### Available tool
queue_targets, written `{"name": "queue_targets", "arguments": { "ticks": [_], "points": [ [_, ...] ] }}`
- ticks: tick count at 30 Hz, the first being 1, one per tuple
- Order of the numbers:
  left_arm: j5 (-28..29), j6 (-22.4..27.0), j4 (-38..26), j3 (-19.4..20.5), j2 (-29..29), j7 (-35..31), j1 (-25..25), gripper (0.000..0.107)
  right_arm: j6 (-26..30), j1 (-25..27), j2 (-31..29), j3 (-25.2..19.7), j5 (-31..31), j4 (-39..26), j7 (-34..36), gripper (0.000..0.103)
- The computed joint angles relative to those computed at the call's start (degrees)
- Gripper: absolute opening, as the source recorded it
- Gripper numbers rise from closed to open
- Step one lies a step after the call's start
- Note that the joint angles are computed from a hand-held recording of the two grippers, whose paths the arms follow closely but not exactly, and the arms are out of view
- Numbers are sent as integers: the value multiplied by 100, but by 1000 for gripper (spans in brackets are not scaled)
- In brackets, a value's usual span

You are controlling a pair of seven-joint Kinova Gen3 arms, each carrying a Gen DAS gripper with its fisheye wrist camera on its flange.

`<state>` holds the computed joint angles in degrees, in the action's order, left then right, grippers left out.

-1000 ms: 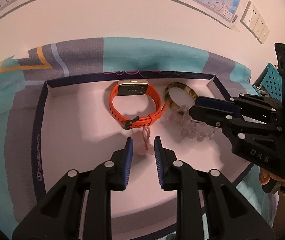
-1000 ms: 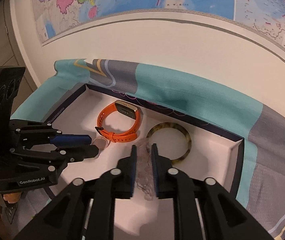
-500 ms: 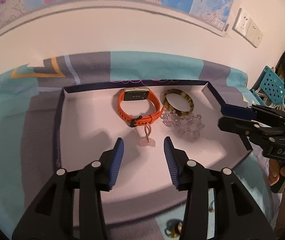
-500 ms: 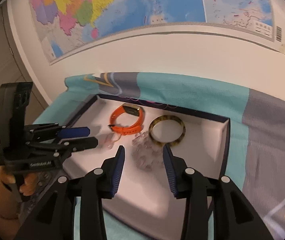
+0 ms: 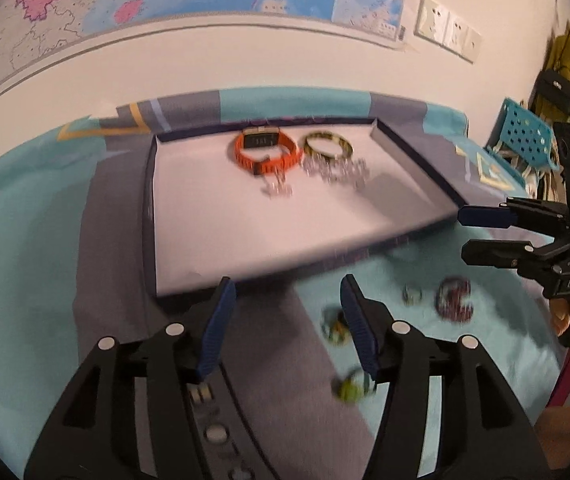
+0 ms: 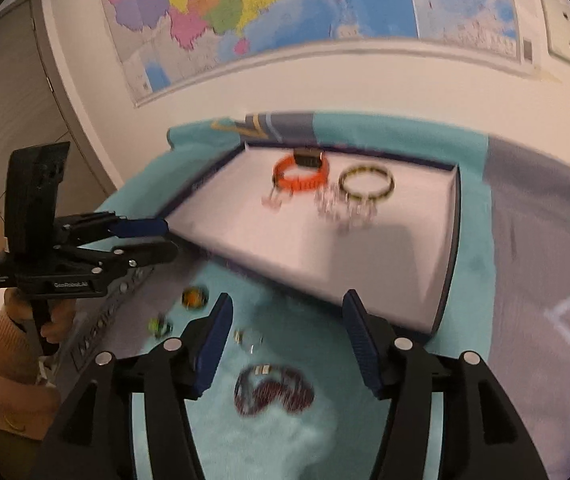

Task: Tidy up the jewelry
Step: 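Withdraw both open tools from the box lid toward the remaining jewelry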

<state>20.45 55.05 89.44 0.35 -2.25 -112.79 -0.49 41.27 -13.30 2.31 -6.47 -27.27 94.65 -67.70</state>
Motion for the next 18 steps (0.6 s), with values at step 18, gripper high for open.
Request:
{"name": "queue_targets", "arguments": {
  "ticks": [18],
  "points": [
    [-73, -62, 838, -37, -606, -74, 298, 61, -440, -324, -407, -20, 463, 836, -919, 61]
  ]
}}
